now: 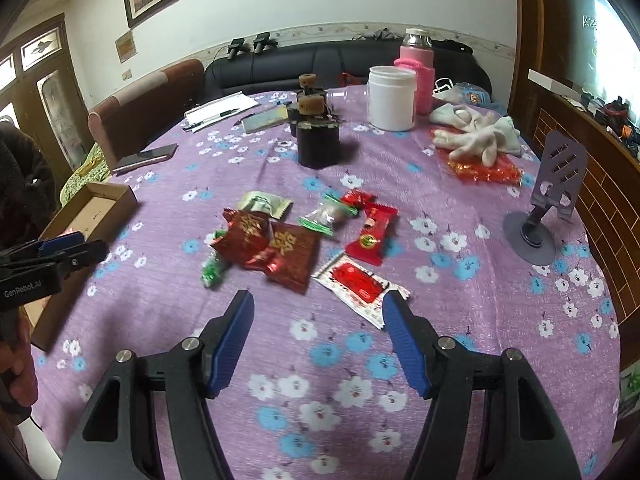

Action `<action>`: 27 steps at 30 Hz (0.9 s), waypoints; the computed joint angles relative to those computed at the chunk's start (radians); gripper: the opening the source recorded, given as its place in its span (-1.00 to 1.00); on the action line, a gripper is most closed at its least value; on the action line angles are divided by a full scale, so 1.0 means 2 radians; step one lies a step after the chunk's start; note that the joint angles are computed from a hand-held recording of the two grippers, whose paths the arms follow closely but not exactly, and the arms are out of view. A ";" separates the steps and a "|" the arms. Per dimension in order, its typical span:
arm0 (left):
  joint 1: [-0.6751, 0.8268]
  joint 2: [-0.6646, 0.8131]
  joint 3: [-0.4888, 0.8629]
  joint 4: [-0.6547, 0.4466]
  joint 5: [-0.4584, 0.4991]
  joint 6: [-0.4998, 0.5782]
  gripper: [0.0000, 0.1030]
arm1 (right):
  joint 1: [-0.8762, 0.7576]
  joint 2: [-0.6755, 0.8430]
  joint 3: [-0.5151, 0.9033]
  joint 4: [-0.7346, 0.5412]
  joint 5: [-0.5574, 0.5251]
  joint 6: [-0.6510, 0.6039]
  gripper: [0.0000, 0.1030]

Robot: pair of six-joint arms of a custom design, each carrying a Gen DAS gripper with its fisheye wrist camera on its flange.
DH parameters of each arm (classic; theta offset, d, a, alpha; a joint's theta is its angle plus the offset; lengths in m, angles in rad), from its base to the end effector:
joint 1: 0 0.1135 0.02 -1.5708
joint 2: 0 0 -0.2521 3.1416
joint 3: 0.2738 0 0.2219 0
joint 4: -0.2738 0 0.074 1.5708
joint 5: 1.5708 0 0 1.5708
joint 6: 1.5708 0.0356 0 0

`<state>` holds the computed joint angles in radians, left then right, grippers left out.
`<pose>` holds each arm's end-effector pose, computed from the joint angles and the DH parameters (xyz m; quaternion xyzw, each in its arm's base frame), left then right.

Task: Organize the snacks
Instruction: 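Grasp the green-wrapped candy with the left tool while the right tool grasps a red-and-white packet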

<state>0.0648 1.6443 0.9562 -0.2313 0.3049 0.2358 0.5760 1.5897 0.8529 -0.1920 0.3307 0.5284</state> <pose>0.3071 0.0092 0.1897 0.1284 0.9289 -0.0949 0.3342 0.2476 0.1470 0.1802 0.0297 0.9369 0.0303 0.3469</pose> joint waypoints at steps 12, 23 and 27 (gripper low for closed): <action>-0.088 0.049 0.019 0.009 -0.039 -0.031 0.37 | -0.049 0.034 -0.002 0.042 -0.050 -0.062 0.27; -0.109 0.107 0.056 0.009 -0.042 -0.044 0.37 | -0.081 0.080 0.024 0.048 -0.092 -0.119 0.27; -0.126 0.127 0.079 0.005 -0.049 -0.049 0.37 | -0.095 0.094 0.023 0.058 -0.107 -0.121 0.27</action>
<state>-0.1875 1.8980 1.1140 -0.2212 0.2075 0.1377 0.3862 1.7768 0.8990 -0.0755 0.1169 0.2871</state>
